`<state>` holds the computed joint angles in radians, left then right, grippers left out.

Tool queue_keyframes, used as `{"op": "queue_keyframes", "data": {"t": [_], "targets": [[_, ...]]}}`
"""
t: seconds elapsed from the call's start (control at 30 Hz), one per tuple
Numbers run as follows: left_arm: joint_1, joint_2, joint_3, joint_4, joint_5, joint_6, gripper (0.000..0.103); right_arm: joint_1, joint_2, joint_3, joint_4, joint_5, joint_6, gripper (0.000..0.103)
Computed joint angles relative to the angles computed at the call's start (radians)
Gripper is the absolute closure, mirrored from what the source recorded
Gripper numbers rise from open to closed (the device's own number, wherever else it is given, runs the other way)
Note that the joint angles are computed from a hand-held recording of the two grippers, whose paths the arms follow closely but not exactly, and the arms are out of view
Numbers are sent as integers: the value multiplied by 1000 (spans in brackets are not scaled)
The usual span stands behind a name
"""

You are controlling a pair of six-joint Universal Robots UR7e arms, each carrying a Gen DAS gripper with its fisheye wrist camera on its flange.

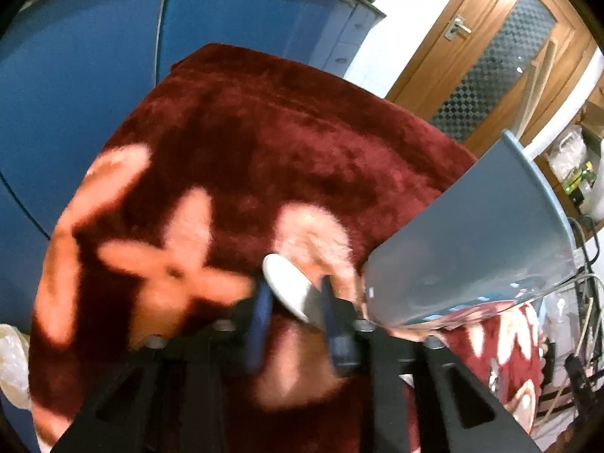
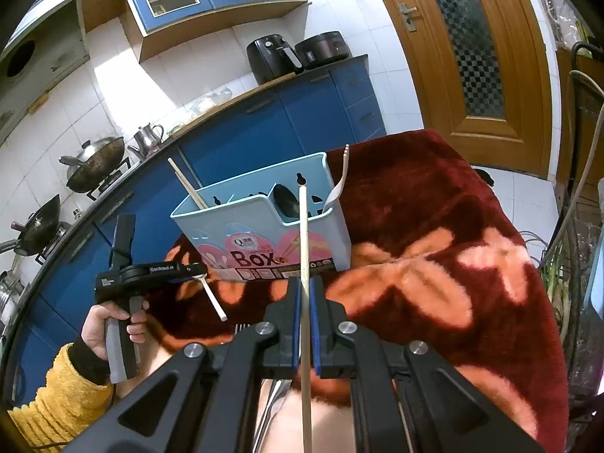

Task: Organize utensils
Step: 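Carry the white spoon over the box with the left tool while the right tool carries the chopstick there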

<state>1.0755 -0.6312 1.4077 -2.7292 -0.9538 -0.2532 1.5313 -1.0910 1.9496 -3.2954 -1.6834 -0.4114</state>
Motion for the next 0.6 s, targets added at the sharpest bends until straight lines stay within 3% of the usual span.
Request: {"op": "queue_keyframes", "data": {"t": [0.27,0.6], "targets": [[-15,-47,88,-174,-10,21,95,4,4,6,-31,5,-15,97],[-139,-122,222,-559,67,257,99,16,14,13,-97,28,-63,97]]}}
